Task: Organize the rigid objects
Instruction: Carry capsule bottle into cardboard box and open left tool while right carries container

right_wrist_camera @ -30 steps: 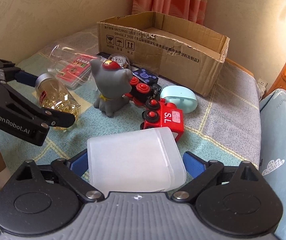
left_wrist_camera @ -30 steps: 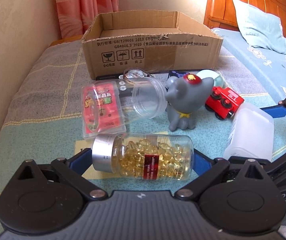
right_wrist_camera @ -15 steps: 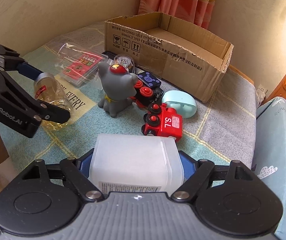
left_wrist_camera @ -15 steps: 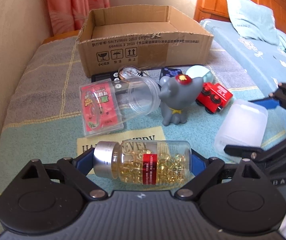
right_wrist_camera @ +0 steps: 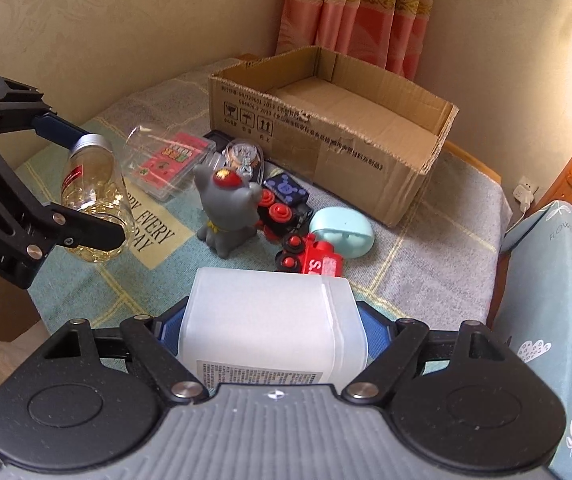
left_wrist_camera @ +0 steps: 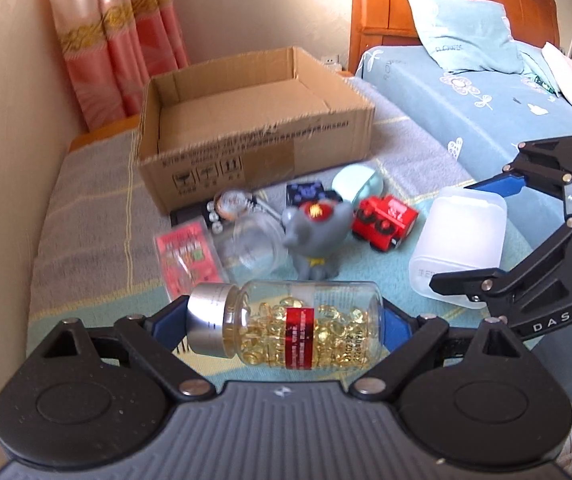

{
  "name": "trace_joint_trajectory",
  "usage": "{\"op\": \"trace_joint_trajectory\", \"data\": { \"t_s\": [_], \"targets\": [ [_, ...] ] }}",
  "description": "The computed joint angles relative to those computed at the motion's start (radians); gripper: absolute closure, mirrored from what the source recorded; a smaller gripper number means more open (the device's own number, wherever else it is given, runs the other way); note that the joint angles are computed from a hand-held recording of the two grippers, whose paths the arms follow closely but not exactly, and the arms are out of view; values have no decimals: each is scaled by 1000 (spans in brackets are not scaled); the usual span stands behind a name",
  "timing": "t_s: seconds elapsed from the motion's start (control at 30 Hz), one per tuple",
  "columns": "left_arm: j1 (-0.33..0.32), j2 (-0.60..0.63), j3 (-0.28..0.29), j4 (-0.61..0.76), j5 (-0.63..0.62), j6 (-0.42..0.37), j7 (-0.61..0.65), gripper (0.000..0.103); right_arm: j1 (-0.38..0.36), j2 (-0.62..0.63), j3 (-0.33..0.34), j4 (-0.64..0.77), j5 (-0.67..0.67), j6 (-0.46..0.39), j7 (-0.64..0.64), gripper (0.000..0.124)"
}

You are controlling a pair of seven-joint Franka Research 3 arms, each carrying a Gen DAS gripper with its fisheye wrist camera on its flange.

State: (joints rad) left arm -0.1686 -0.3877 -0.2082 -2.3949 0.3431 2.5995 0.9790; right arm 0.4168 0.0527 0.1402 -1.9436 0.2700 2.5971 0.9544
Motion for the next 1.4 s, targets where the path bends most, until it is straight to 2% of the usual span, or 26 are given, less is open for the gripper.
{"op": "trace_joint_trajectory", "data": {
  "t_s": [0.33, 0.63, 0.83, 1.0, 1.17, 1.27, 1.4],
  "targets": [
    [48, 77, 10, 108, 58, 55, 13, 10, -4, 28, -4, 78, 4, 26, 5, 37],
    [117, 286, 39, 362, 147, 72, 3, 10, -7, 118, -7, 222, -4, 40, 33, 37],
    [114, 495, 73, 612, 181, -12, 12, 10, -9, 179, -9, 310, 0, 47, 50, 37],
    [98, 627, 103, 762, 185, -62, 20, 10, -7, 218, -19, 361, -21, 48, 87, 37],
    [88, 654, 138, 772, 222, -6, -54, 8, -6, 239, -26, 390, -46, 44, 114, 37],
    [112, 624, 122, 726, 160, 40, -30, 8, -7, 246, -26, 401, -53, 39, 124, 37],
    [98, 551, 133, 636, 225, 71, -71, 5, 1, 264, -31, 429, -75, 27, 144, 37]
  ]
}}
